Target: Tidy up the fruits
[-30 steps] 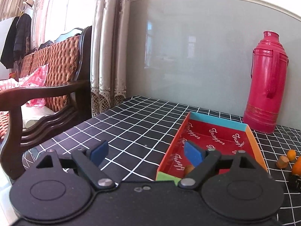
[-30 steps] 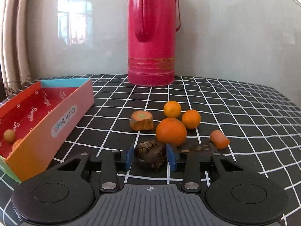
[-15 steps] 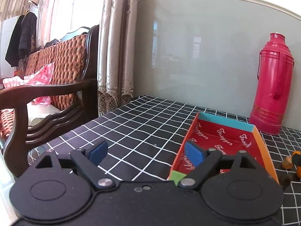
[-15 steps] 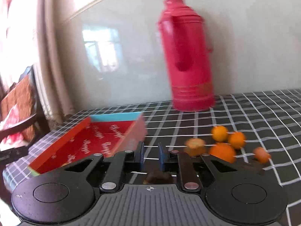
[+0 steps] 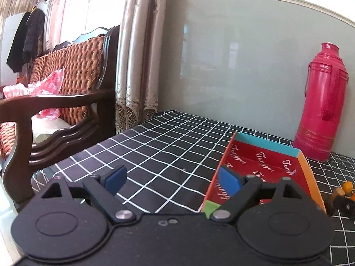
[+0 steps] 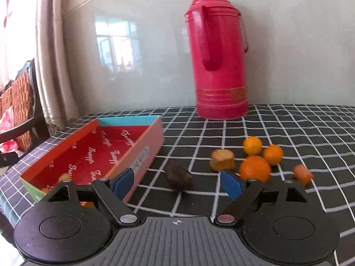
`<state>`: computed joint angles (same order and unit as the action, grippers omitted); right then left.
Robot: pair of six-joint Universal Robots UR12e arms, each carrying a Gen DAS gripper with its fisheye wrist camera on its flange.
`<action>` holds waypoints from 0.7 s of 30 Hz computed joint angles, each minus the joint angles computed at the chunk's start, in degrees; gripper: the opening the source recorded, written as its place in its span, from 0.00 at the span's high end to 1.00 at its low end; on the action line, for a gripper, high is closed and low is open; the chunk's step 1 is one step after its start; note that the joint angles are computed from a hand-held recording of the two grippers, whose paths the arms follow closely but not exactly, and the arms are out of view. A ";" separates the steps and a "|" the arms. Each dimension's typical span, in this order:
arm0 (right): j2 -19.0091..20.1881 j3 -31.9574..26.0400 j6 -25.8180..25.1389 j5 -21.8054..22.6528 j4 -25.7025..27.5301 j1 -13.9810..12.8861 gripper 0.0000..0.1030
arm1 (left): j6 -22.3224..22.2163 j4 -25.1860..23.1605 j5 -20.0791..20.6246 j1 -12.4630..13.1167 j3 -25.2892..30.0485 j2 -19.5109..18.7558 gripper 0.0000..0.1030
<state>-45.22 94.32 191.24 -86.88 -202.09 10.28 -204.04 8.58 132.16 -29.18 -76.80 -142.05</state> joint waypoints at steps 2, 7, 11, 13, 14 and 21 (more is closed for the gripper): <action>0.31 -1.39 -0.11 -0.44 2.73 0.06 0.20 | 0.30 0.06 -0.20 -0.01 0.06 -0.07 0.19; 1.46 -4.25 0.63 0.76 9.03 -0.23 0.47 | -1.10 -0.34 -1.14 0.22 -0.36 0.23 0.19; 1.85 -4.72 0.34 3.90 10.06 -0.38 0.48 | -1.44 -0.69 -2.00 0.37 -0.34 0.29 0.19; 2.03 -5.03 1.69 5.62 10.25 -0.60 0.58 | -1.12 -0.72 -1.99 0.29 -0.16 0.19 0.19; 2.06 -5.20 2.00 6.32 10.45 -0.70 0.62 | -0.97 -0.62 -1.90 0.24 -0.08 0.12 0.18; 2.33 -5.15 3.94 7.18 7.95 -0.67 0.75 | -1.18 -1.16 -1.24 0.18 0.02 0.07 0.17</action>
